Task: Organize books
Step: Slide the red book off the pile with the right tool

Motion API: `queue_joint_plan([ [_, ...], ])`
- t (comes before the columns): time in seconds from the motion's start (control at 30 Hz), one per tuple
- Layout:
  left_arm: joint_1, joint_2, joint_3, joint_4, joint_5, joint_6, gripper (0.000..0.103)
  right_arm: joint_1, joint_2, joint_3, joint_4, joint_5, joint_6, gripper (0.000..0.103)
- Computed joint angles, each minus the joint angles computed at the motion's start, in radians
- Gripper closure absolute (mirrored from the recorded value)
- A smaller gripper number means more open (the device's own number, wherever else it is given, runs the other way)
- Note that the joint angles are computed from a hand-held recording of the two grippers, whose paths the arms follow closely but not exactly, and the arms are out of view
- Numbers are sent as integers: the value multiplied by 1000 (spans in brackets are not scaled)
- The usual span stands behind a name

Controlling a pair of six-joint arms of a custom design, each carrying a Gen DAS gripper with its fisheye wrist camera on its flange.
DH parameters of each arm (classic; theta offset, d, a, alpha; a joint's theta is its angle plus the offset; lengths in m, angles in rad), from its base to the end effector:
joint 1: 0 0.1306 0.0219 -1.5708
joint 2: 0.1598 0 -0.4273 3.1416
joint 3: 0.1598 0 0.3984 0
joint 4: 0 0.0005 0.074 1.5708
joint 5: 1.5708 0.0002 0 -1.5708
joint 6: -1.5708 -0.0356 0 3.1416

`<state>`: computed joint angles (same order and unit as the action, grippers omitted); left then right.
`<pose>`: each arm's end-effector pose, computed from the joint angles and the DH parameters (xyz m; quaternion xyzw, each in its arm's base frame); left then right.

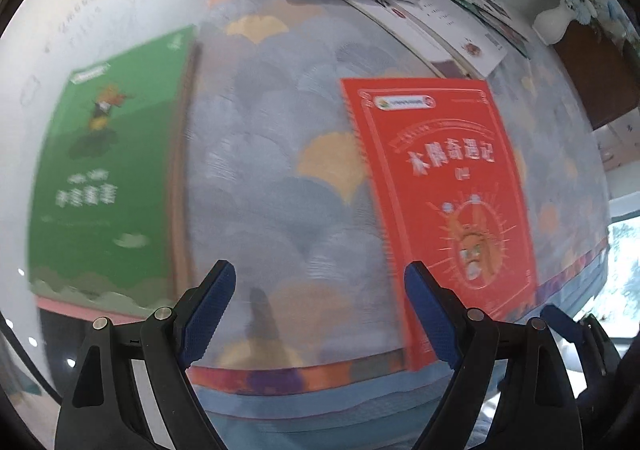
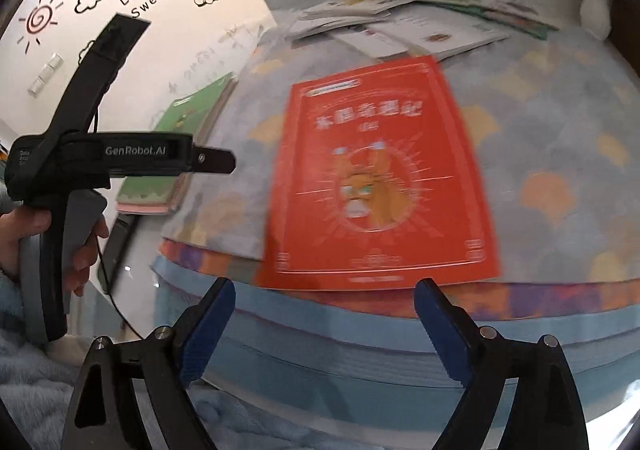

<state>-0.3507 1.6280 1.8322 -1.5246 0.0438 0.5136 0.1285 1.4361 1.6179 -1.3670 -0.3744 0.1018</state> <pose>0.4980 -0.1844 0.5225 -0.0780 0.9889 -0.0720 0.1043 0.4591 0.0719 0.5305 -0.1462 0.9538 0.1851 0.1858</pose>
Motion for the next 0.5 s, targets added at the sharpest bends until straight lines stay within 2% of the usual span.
queue_joint_plan([
  [0.1,-17,11,-18,32,49,71,17,-54,50,29,-31,29,-9,13],
  [0.17,-32,22,-17,30,57,108,17,-85,87,60,-44,15,-6,13],
  [0.23,-55,32,-3,14,9,135,17,-112,122,91,-55,-8,22,13],
  [0.4,-79,32,-4,32,-10,223,17,-129,197,167,-73,-25,143,13],
  [0.5,-92,37,-2,28,-50,259,17,-127,232,202,-69,-41,201,13],
])
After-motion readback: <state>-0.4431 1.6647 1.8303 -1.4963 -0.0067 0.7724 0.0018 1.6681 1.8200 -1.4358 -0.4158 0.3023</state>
